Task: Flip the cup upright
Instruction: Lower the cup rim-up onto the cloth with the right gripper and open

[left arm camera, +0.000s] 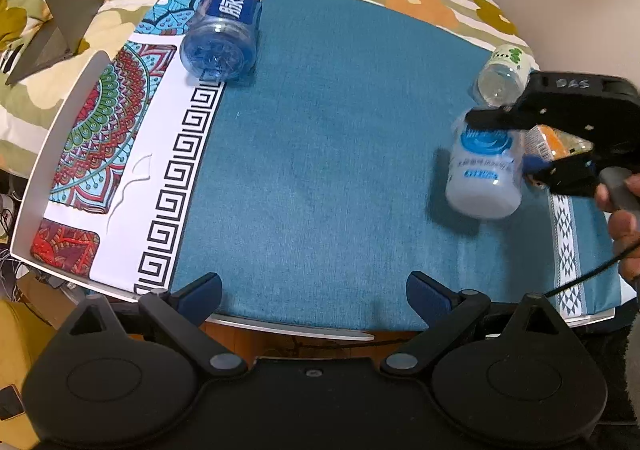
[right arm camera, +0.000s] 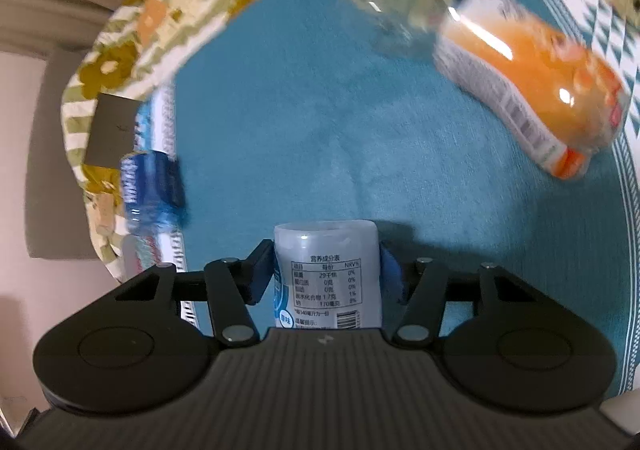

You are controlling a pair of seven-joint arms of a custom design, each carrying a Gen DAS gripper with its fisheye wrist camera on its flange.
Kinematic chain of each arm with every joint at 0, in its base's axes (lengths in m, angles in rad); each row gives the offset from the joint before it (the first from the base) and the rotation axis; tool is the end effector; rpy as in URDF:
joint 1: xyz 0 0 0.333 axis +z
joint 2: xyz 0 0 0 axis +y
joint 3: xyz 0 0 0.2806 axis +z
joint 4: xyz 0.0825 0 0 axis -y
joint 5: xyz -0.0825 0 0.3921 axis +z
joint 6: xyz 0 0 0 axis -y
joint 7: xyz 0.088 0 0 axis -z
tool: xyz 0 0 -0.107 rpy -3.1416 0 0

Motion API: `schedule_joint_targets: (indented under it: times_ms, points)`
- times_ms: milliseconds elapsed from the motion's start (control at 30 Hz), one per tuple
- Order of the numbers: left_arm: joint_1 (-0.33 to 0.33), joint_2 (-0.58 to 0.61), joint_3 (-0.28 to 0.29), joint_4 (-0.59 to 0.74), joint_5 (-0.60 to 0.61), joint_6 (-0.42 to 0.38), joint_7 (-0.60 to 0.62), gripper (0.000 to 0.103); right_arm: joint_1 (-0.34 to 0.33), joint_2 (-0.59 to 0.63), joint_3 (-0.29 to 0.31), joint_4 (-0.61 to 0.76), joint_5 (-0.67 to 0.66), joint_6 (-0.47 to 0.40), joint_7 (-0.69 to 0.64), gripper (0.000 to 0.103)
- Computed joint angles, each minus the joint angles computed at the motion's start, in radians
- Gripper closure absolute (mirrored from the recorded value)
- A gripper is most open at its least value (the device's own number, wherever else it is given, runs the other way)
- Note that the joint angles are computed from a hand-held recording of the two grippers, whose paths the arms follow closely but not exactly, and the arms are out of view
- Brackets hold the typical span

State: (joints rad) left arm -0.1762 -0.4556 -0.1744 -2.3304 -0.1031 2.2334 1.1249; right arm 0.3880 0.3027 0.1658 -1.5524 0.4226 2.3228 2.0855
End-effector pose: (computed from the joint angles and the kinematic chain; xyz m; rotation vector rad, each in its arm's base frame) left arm 0.4392 -0.1696 0.5099 -2.2563 1.9447 -0.5005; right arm 0.5885 0.3573 0.4940 -1.6260 1.9845 0.3831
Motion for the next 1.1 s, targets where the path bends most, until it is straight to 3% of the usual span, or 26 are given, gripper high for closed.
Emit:
schedule_joint_targets:
  times_ms: [133, 200, 267, 367, 467, 633, 733, 933, 1100]
  points:
    - [0.006, -0.006, -0.001, 0.001, 0.011, 0.002, -0.005, 0.003, 0.068, -0.1, -0.021, -0.134, -0.19, 0.211, 0.027, 0.032]
    - [0.009, -0.011, 0.001, -0.002, 0.017, 0.0, -0.005, 0.003, 0.115, -0.142, -0.044, -0.229, -0.376, 0.363, 0.12, 0.031]
    - [0.011, -0.016, 0.002, -0.008, 0.022, -0.003, -0.001, 0.003, 0.168, -0.16, -0.09, -0.297, -0.664, 0.482, 0.299, 0.031]
    - [0.014, -0.026, 0.001, -0.02, 0.037, -0.018, 0.008, 0.003, 0.234, -0.142, -0.162, -0.308, -1.113, 0.54, 0.606, 0.031]
    - [0.017, -0.033, 0.001, -0.034, 0.049, -0.035, 0.016, 0.003, 0.261, -0.107, -0.183, -0.282, -1.364, 0.532, 0.8, 0.031]
    - [0.018, -0.051, -0.003, -0.055, 0.068, -0.032, 0.03, 0.003, 0.254, -0.095, -0.167, -0.281, -1.571, 0.517, 0.991, 0.03]
    - [0.013, -0.053, 0.002, -0.061, 0.059, -0.021, 0.044, 0.003, 0.241, -0.105, -0.143, -0.293, -1.65, 0.504, 1.038, 0.03]
    - [0.007, -0.053, -0.007, -0.057, 0.075, 0.002, 0.07, 0.003, 0.213, -0.137, -0.1, -0.33, -1.694, 0.488, 1.072, 0.03]
    - [0.002, -0.049, -0.007, -0.053, 0.073, 0.016, 0.084, 0.003, 0.192, -0.162, -0.067, -0.359, -1.609, 0.477, 0.976, 0.03]
